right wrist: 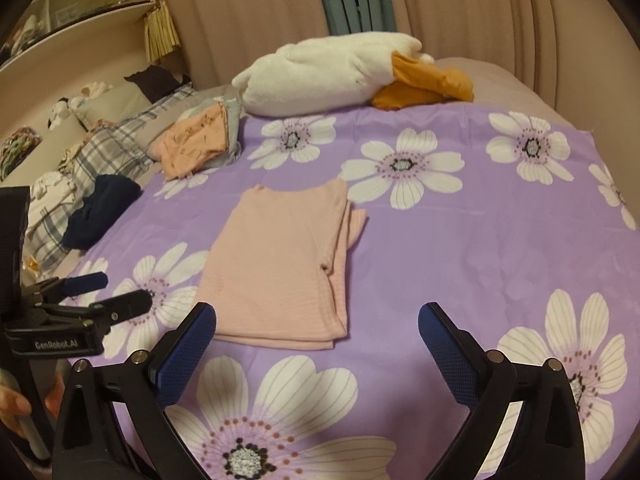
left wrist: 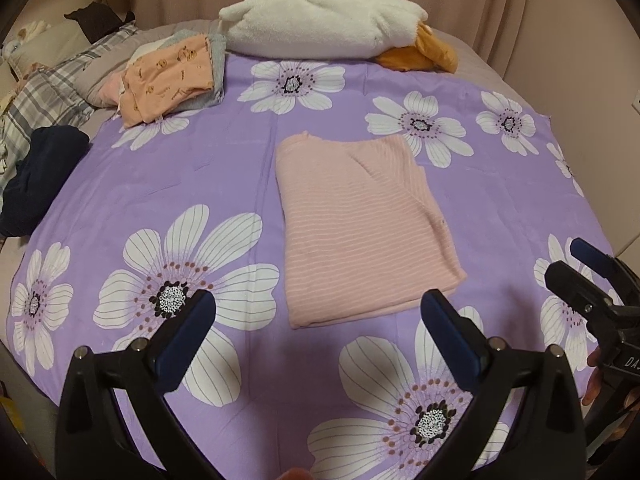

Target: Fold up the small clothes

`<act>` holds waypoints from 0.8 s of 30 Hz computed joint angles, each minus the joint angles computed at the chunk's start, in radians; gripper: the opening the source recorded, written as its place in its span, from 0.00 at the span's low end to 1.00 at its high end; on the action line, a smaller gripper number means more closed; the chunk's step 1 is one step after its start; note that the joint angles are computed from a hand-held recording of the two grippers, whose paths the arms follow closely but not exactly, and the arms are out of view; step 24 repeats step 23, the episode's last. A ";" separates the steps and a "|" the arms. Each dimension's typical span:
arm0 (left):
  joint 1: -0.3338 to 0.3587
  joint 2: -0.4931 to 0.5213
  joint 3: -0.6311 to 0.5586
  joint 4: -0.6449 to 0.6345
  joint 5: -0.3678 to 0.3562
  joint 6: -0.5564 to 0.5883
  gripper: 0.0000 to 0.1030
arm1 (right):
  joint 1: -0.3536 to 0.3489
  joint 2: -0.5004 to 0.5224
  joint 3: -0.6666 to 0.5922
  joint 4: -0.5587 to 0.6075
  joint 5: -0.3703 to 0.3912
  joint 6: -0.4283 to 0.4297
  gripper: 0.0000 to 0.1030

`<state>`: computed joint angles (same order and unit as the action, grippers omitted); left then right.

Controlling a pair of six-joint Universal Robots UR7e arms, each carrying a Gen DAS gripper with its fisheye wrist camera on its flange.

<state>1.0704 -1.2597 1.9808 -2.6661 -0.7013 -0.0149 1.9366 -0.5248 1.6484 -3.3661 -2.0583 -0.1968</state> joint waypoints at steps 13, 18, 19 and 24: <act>-0.021 -0.018 0.014 0.015 0.020 -0.038 1.00 | 0.016 0.006 -0.001 -0.018 -0.017 -0.005 0.97; -0.018 -0.018 0.009 0.031 0.017 -0.048 1.00 | 0.016 0.007 -0.001 -0.017 -0.016 -0.006 0.97; -0.018 -0.018 0.008 0.034 0.018 -0.050 1.00 | 0.015 0.006 0.000 -0.018 -0.015 -0.007 0.97; -0.018 -0.014 0.005 0.044 0.024 -0.051 1.00 | 0.014 0.006 -0.001 -0.014 -0.012 -0.012 0.97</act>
